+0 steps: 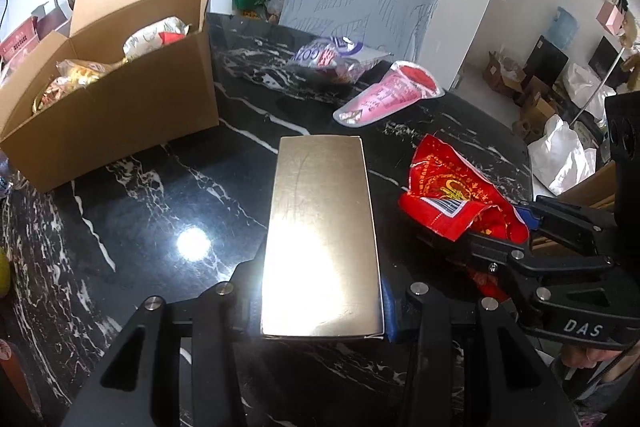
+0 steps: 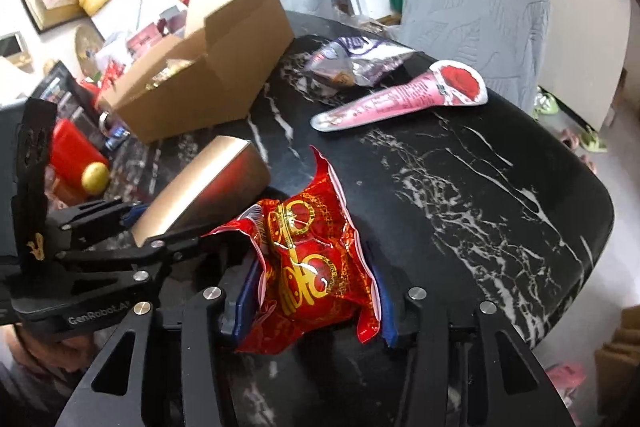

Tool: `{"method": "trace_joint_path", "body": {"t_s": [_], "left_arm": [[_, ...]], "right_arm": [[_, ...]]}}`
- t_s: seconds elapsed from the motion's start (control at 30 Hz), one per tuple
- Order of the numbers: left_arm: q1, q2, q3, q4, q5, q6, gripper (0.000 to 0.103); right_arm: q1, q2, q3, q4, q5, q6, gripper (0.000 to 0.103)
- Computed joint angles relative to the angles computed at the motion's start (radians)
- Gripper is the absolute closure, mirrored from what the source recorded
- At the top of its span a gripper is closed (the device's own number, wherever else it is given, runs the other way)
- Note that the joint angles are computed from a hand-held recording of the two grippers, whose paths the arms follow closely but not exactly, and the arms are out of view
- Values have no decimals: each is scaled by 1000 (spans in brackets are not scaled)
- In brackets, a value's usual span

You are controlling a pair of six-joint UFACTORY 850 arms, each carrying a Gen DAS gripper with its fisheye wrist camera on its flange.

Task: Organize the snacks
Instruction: 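Lift and carry the gold box and red bag over the cardboard box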

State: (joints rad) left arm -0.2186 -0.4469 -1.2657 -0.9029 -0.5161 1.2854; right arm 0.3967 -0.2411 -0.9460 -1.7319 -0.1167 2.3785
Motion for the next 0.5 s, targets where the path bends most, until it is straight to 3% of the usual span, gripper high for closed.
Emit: {"method": "trace_joint_path", "body": {"t_s": [0.27, 0.5], "left_arm": [[18, 46, 16, -89, -16, 84, 59], [40, 71, 2, -169, -28, 139, 59]], "right_arm": [[2, 15, -18, -344, 14, 319, 56], [6, 17, -63, -376, 12, 289, 56]]}}
